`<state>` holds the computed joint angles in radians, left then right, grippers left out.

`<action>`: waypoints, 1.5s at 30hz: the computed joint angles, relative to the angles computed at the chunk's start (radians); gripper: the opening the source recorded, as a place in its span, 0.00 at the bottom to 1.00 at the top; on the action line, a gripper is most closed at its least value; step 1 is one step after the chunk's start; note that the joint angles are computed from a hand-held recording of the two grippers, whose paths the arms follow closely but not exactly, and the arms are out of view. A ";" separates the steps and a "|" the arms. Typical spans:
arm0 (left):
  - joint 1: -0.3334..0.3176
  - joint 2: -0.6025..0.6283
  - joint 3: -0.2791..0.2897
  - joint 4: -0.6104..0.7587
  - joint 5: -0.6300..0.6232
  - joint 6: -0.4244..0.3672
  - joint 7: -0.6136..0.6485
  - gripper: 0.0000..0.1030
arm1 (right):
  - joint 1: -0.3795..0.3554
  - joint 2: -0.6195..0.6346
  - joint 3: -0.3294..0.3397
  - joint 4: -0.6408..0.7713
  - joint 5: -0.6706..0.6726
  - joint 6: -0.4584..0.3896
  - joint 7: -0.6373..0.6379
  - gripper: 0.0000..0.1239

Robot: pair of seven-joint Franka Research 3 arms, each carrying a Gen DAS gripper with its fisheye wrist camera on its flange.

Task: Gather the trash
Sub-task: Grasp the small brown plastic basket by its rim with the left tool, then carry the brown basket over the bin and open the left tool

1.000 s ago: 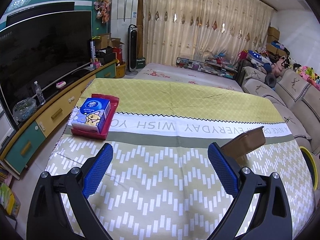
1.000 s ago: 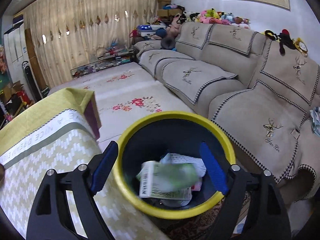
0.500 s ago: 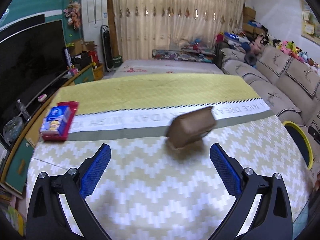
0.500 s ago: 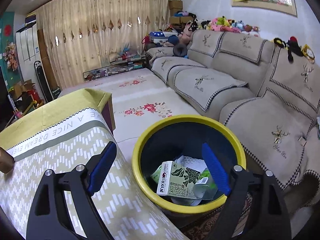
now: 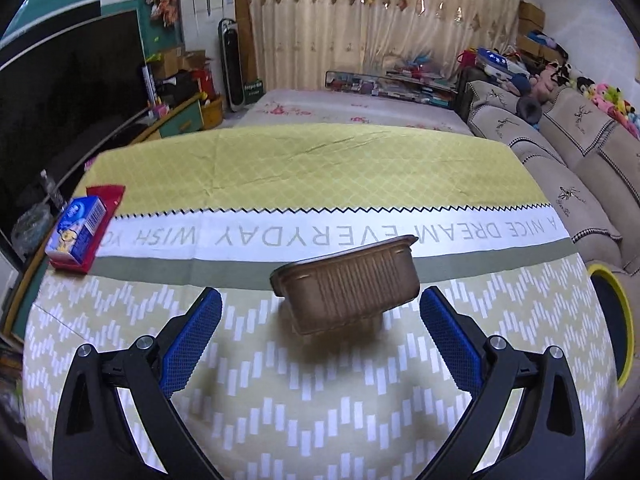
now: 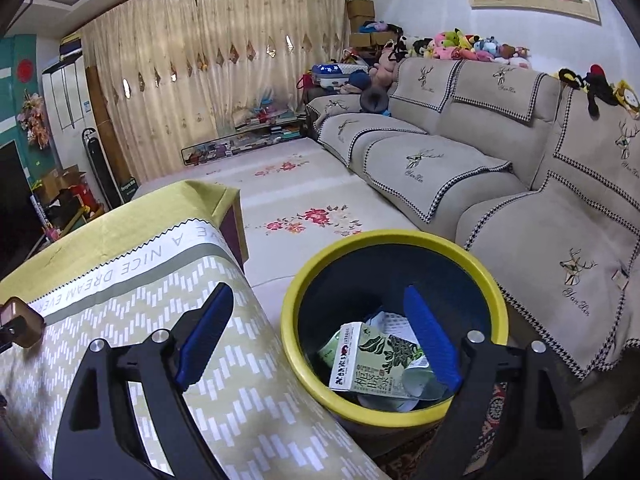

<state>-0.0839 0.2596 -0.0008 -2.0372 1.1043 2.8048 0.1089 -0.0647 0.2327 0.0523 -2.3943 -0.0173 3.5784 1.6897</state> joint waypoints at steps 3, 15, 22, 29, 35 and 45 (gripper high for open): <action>0.000 0.012 0.001 0.012 -0.014 -0.008 0.007 0.87 | -0.036 0.001 0.022 0.002 -0.054 -0.002 0.047 0.66; -0.010 0.010 0.016 0.011 0.009 0.012 0.025 0.67 | -0.053 0.003 0.025 0.005 -0.112 0.000 0.088 0.66; -0.037 -0.054 -0.029 -0.007 0.091 0.008 0.037 0.67 | -0.087 0.005 0.037 -0.004 -0.167 0.035 0.155 0.66; -0.080 -0.058 -0.101 0.049 0.026 0.028 0.173 0.67 | -0.179 -0.014 0.040 -0.018 -0.365 0.032 0.273 0.66; -0.143 0.042 -0.147 0.195 -0.166 0.037 0.399 0.67 | -0.246 -0.047 -0.014 -0.046 -0.483 0.050 0.354 0.67; -0.292 0.457 -0.249 0.765 -0.492 -0.157 0.830 0.67 | -0.333 -0.065 -0.107 -0.072 -0.611 0.064 0.416 0.67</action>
